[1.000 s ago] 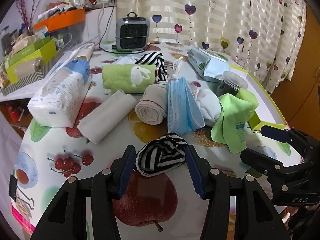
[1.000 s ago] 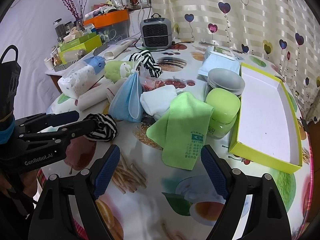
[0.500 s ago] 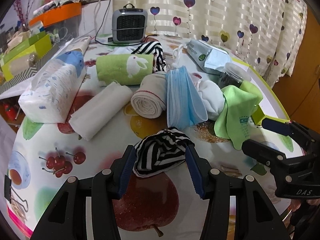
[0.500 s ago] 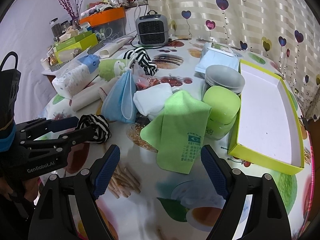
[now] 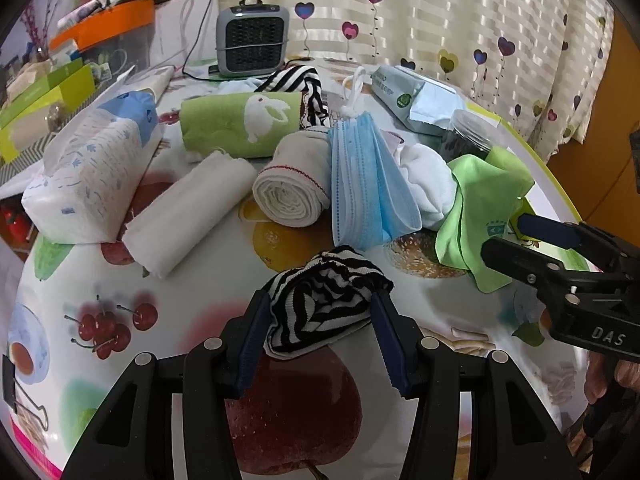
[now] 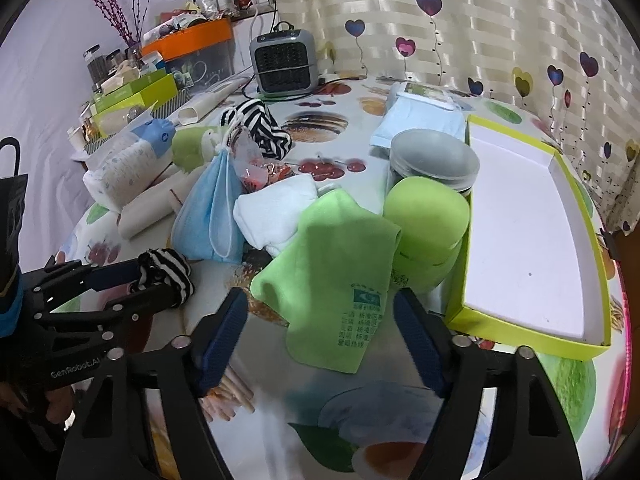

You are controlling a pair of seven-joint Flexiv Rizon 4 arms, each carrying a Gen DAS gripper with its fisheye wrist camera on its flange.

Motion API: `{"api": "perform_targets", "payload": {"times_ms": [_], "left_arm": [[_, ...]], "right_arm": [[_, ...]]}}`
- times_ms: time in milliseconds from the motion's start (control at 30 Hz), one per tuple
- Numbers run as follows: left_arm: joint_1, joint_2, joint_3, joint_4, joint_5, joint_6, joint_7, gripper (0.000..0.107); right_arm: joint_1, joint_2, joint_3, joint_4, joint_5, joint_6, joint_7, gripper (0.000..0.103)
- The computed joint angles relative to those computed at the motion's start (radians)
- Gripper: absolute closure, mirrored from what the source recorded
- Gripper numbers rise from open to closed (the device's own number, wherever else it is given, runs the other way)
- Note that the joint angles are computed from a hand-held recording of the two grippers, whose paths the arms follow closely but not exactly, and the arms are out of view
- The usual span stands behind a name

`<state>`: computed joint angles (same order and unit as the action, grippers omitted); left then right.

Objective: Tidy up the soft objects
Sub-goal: 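Close left gripper on the striped sock while right gripper pinches the green towel, then carry the striped sock and green towel with both grippers over the white box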

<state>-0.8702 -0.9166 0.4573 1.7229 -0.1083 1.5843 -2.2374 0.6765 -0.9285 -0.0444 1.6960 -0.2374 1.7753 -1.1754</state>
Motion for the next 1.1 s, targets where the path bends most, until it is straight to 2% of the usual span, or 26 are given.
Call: {"api": "perform_targets", "payload": {"times_ms": [433, 533, 567, 600, 633, 733, 800, 833, 900, 1100], "left_arm": [[-0.001, -0.005, 0.005, -0.003, -0.001, 0.004, 0.004, 0.056], [0.001, -0.010, 0.006, -0.005, -0.003, 0.008, 0.005, 0.056], [0.002, -0.011, 0.006, -0.006, -0.004, 0.009, 0.006, 0.056], [0.001, -0.013, 0.009, -0.008, -0.005, 0.008, 0.006, 0.056], [0.003, -0.013, 0.007, -0.008, -0.006, 0.008, 0.008, 0.056], [-0.004, -0.015, 0.017, -0.011, -0.009, 0.000, 0.007, 0.059], [-0.019, -0.017, 0.037, -0.014, -0.008, -0.017, -0.001, 0.070], [-0.019, -0.016, 0.039, -0.014, -0.004, -0.021, -0.005, 0.074], [-0.010, -0.008, 0.030, -0.008, 0.005, -0.018, -0.009, 0.088], [-0.016, 0.006, 0.026, 0.016, 0.014, 0.013, -0.027, 0.094]], "right_arm": [[-0.009, -0.040, 0.009, -0.070, -0.030, -0.111, 0.053, 0.032], [0.038, -0.045, -0.052, -0.066, -0.033, -0.104, 0.076, 0.033], [0.058, -0.047, -0.078, -0.064, -0.031, -0.102, 0.086, 0.036], [0.069, -0.049, -0.095, -0.062, -0.031, -0.094, 0.091, 0.047], [0.056, -0.049, -0.081, -0.064, -0.036, -0.089, 0.087, 0.059], [0.045, -0.048, -0.068, -0.064, -0.048, -0.087, 0.077, 0.077], [0.038, -0.046, -0.056, -0.062, -0.054, -0.084, 0.070, 0.084], [0.035, -0.044, -0.051, -0.059, -0.055, -0.082, 0.067, 0.087], [0.010, -0.041, -0.018, -0.053, -0.058, -0.065, 0.055, 0.088], [0.002, -0.021, 0.004, -0.016, -0.043, 0.002, 0.021, 0.089]]}}
